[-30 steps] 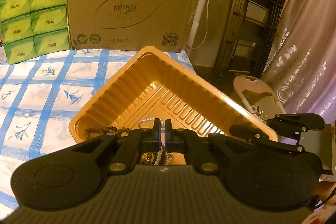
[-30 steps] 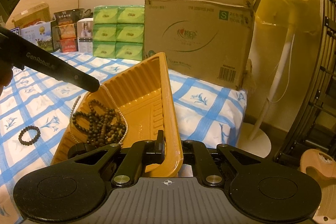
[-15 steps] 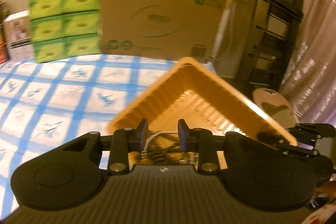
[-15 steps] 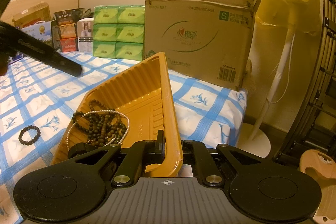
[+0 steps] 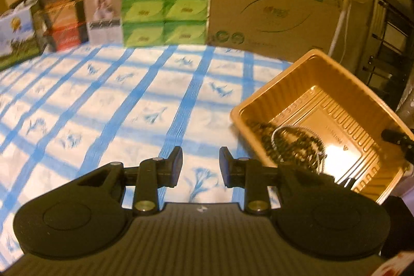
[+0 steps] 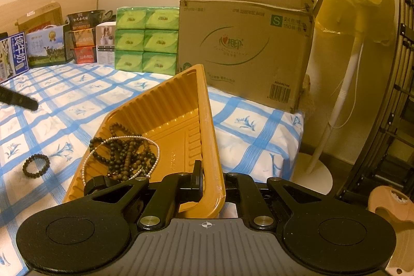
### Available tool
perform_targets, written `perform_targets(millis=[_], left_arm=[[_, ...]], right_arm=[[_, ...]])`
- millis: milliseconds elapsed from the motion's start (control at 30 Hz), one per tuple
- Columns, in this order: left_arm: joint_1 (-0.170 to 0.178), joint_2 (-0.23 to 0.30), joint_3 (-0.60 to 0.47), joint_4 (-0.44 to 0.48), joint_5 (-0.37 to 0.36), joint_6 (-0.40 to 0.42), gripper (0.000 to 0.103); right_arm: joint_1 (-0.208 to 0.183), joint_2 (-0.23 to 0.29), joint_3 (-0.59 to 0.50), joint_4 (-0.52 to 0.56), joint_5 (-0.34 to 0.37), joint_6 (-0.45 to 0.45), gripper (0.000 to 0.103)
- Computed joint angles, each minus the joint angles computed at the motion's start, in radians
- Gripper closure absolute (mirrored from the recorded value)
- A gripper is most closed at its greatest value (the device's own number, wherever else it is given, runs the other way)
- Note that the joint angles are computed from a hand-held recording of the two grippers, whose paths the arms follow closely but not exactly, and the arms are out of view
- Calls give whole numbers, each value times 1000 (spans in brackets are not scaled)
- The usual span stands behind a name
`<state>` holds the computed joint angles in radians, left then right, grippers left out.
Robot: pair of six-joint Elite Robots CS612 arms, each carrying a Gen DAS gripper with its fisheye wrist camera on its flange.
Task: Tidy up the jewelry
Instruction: 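Move the open left tool back over the small dark bead bracelet, then grasp the small dark bead bracelet with the left tool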
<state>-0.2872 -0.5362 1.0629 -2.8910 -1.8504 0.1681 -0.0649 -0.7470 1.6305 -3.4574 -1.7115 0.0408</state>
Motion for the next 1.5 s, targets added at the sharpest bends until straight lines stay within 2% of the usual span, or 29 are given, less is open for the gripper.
perform_targets(millis=[400,633,1000,1200,1300,1500], left_arm=[[16,-5,43,2,41,-38,76],[17,-6,72,-13,113,-26,76],[11,14,102,-44,115,-19,76],[6,36,76,-33,135,-35,89],[5,41,67,-26,143,-17,97],[8,27,63,-15,127,22,97]], right_arm=[[0,-1,-1,2,0,-1,96],[1,-1,-1,3,-1,-4,96],[0,-3,1,6,-2,-5,97],[-1,-1,1,10,-5,-7,97],[-3,0,1,12,-5,-6,97],[-2,0,-1,13,-6,-6,97]])
